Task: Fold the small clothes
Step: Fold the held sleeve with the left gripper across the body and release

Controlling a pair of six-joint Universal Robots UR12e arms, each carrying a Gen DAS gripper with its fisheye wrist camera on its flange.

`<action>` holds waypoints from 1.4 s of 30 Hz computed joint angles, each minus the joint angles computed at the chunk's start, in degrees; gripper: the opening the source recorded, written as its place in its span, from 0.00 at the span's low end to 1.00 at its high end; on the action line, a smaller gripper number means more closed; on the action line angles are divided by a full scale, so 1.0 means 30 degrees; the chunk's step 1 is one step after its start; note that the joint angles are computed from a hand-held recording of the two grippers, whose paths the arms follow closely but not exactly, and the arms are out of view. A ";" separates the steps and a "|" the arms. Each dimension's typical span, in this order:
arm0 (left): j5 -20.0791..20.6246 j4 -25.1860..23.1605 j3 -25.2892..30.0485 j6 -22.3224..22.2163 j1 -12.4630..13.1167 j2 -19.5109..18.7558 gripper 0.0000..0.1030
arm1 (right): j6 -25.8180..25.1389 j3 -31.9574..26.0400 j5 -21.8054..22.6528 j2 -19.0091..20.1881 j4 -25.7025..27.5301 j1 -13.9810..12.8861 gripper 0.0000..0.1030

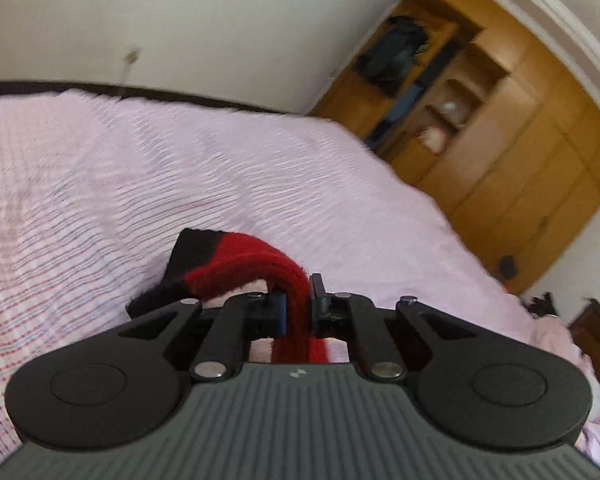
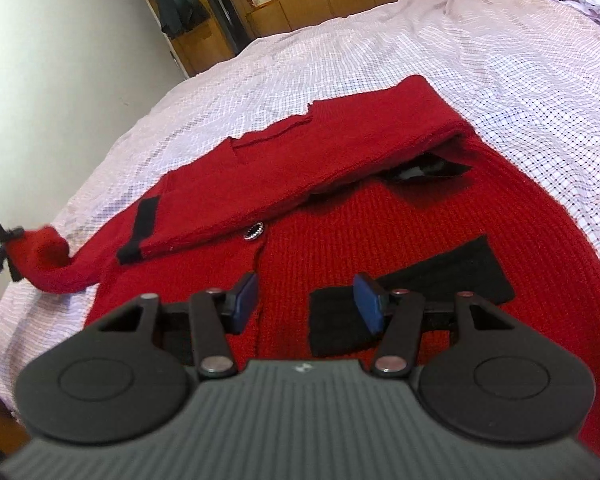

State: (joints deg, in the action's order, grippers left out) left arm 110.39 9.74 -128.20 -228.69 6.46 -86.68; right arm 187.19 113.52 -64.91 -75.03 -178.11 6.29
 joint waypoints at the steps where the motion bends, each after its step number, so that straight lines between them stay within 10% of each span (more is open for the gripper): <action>1: -0.0001 0.0148 0.0235 0.0309 -0.0214 -0.0072 0.11 | 0.0056 0.0012 0.0083 -0.0003 -0.0052 -0.0030 0.55; 18: -0.1502 0.0608 0.5702 0.4604 -0.4651 -0.3197 0.11 | 0.1613 0.0222 0.1366 0.0165 -0.1436 -0.0780 0.55; 28: -0.2520 -0.1633 0.8945 0.4531 -0.6660 -0.6432 0.11 | 0.2612 0.0316 0.1592 0.0461 -0.2317 -0.1484 0.55; 42: -0.3807 -0.5757 0.9857 0.5419 -0.6808 -0.8720 0.12 | 0.2678 0.0339 0.2475 0.0926 -0.2390 -0.2000 0.53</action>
